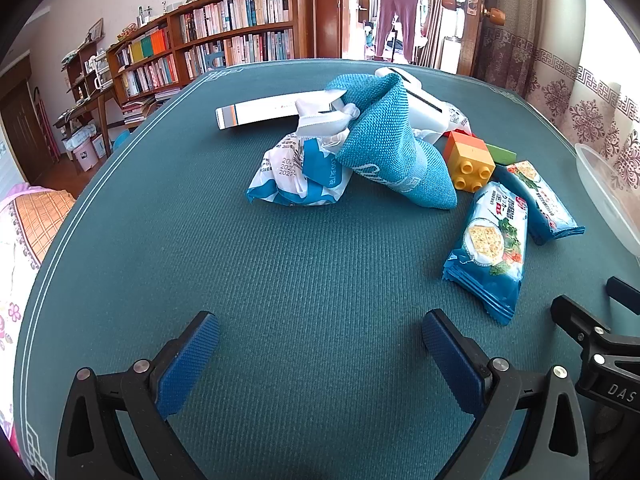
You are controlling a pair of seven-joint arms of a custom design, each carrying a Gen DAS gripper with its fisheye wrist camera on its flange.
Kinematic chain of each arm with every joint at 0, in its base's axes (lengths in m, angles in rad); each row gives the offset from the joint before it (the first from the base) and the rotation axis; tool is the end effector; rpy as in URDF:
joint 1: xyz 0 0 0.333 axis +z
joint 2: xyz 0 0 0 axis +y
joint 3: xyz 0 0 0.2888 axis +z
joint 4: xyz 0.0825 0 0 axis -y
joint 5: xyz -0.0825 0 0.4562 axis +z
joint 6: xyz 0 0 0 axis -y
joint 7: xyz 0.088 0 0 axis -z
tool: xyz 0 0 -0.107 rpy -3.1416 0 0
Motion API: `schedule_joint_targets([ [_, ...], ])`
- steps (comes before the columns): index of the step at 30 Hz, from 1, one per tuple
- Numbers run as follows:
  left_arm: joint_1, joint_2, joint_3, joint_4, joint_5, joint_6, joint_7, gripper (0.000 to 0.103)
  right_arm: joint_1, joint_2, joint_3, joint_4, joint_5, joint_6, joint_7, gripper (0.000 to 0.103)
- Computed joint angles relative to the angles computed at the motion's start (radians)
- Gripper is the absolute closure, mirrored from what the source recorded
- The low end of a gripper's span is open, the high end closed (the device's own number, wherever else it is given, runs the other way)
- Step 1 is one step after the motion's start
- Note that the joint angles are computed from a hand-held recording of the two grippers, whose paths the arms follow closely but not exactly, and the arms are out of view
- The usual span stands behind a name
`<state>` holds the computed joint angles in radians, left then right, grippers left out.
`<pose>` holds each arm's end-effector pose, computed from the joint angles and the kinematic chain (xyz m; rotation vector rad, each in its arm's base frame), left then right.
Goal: Organize objects
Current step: 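Move the left tool toward the blue towel bundle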
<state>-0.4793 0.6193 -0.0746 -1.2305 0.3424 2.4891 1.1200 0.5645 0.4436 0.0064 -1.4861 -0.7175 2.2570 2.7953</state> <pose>0.7137 -0.4244 0.4414 -1.5816 2.0980 -0.7382 0.6618 0.4031 0.4086 -1.5940 2.1168 -0.8000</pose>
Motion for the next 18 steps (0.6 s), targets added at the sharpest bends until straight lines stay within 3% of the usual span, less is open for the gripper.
schedule_joint_targets([
  [18, -0.019, -0.002, 0.012, 0.001, 0.031, -0.011, -0.035, 0.0, -0.011, -0.014, 0.008, -0.02, 0.031, 0.025, -0.058, 0.0],
])
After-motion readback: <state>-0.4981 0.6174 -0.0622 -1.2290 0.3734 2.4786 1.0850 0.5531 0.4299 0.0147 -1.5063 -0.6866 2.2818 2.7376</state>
